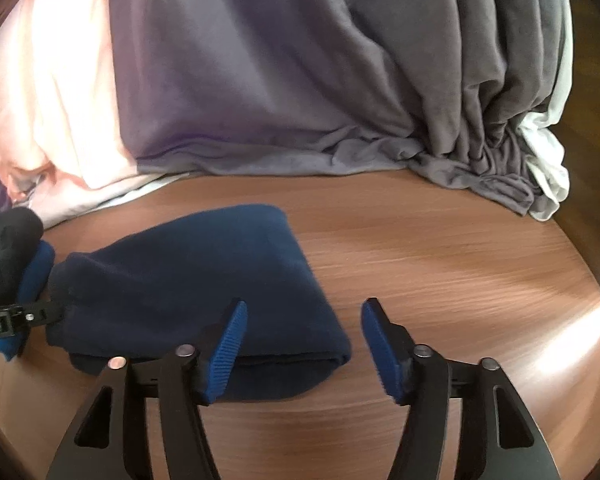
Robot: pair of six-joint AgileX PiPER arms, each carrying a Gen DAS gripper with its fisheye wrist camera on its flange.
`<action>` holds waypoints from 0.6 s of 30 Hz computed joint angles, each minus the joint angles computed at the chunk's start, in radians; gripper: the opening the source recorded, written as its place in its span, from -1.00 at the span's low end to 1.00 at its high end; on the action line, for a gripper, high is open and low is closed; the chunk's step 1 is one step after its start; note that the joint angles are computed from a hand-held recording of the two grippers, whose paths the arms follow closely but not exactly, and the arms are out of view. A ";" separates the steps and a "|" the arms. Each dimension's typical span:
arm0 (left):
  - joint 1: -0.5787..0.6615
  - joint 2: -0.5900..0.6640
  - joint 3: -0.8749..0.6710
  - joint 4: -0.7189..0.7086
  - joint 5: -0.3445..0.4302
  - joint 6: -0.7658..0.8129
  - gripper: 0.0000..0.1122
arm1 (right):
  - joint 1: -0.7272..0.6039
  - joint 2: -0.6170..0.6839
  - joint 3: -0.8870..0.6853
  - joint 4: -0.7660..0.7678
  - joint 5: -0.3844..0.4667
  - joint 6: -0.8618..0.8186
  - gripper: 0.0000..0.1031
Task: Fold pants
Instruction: 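Lower the navy pant bundle onto the table and open both grippers, then grasp the bundle edge with the left gripper while the right gripper grasps beside it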
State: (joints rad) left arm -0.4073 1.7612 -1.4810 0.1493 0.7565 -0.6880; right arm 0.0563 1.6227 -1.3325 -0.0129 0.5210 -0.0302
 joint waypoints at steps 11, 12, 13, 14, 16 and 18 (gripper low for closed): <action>0.031 0.113 -0.031 -0.115 -0.164 0.024 0.16 | -0.072 0.074 -0.046 0.199 -0.055 -0.136 0.47; 0.034 0.130 -0.045 -0.121 -0.156 0.028 0.16 | -0.082 0.092 -0.061 0.237 -0.039 -0.157 0.47; 0.037 0.145 -0.053 -0.138 -0.152 0.039 0.16 | -0.091 0.112 -0.072 0.271 -0.030 -0.177 0.47; 0.039 0.156 -0.057 -0.151 -0.154 0.048 0.18 | -0.098 0.131 -0.084 0.283 -0.016 -0.177 0.47; 0.046 0.167 -0.056 -0.180 -0.165 0.077 0.23 | -0.105 0.162 -0.101 0.286 0.006 -0.171 0.47; 0.047 0.175 -0.056 -0.184 -0.180 0.087 0.26 | -0.106 0.180 -0.100 0.275 0.008 -0.167 0.47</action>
